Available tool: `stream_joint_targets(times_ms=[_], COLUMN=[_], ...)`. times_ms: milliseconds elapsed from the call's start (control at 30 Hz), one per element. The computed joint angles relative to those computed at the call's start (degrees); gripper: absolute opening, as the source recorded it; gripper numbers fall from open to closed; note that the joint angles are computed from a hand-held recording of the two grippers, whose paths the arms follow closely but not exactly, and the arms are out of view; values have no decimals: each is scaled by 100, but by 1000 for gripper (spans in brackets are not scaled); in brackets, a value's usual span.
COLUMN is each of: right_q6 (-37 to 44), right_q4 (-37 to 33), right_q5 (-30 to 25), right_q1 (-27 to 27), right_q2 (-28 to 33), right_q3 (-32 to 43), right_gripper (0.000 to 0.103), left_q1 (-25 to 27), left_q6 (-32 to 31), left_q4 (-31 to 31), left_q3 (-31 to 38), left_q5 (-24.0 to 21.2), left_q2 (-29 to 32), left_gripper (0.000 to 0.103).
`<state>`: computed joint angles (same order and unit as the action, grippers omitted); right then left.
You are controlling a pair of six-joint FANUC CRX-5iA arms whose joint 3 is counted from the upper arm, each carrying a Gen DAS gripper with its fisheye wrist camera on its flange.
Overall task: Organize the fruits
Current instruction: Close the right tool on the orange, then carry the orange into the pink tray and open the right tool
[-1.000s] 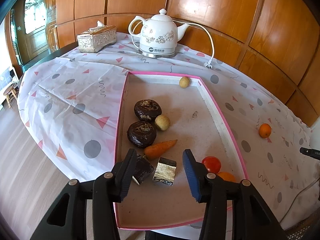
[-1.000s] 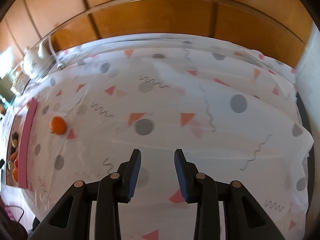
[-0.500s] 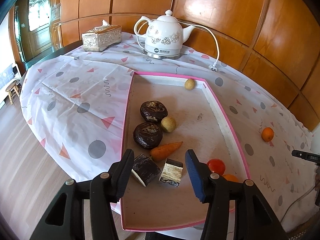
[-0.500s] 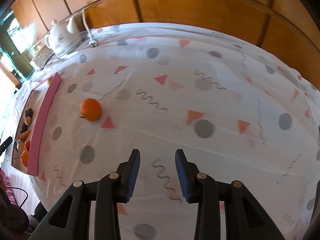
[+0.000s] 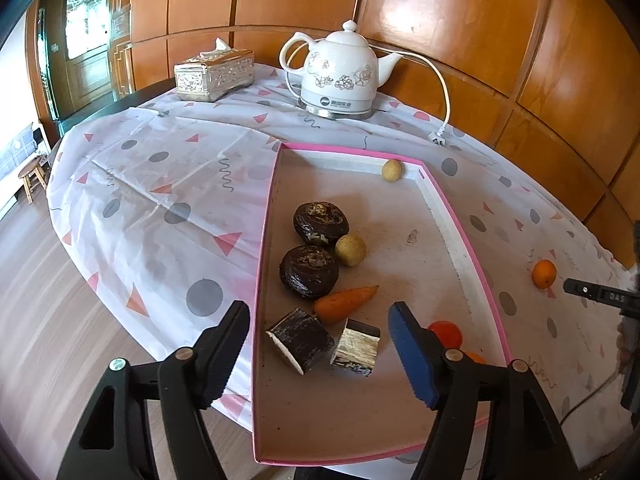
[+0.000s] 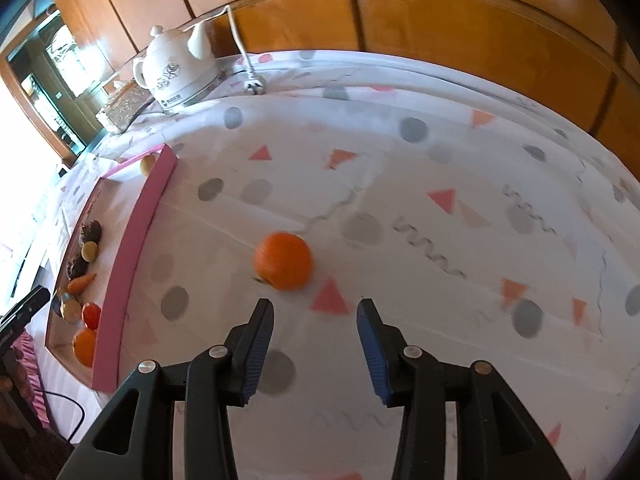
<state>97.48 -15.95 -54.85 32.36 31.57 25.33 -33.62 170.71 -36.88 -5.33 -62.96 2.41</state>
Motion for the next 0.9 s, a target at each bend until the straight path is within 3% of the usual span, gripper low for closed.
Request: stream_joint_targets(times_ms=[100,233,367,600,733,900], right_q6=[-153,-350,-437,-612,-624,-592], right_q4=[139,267,277,853,860,757], right_q5=[-21,-104,-176,197,276,365], right_q1=[122,212,278,519,519,494], right_q2=[190,417,584,472,388,271], right_q3=[223,475,661,288,153,-19], right_gripper=[44,44,44,40,40,39], left_q1=[1,-39,-82,-294,-437,-554], left_q6=[22,175,235,403,529,667], left_q4=[-12,-123,-218,-574,-795,-1004], left_q3=[1,16,97,283,408,530], left_q5=[-25,-134,-340,-765,-1033,-1361], left_q2=[5,1,47,125,197,271], left_gripper=[75,86,90,95,102,103])
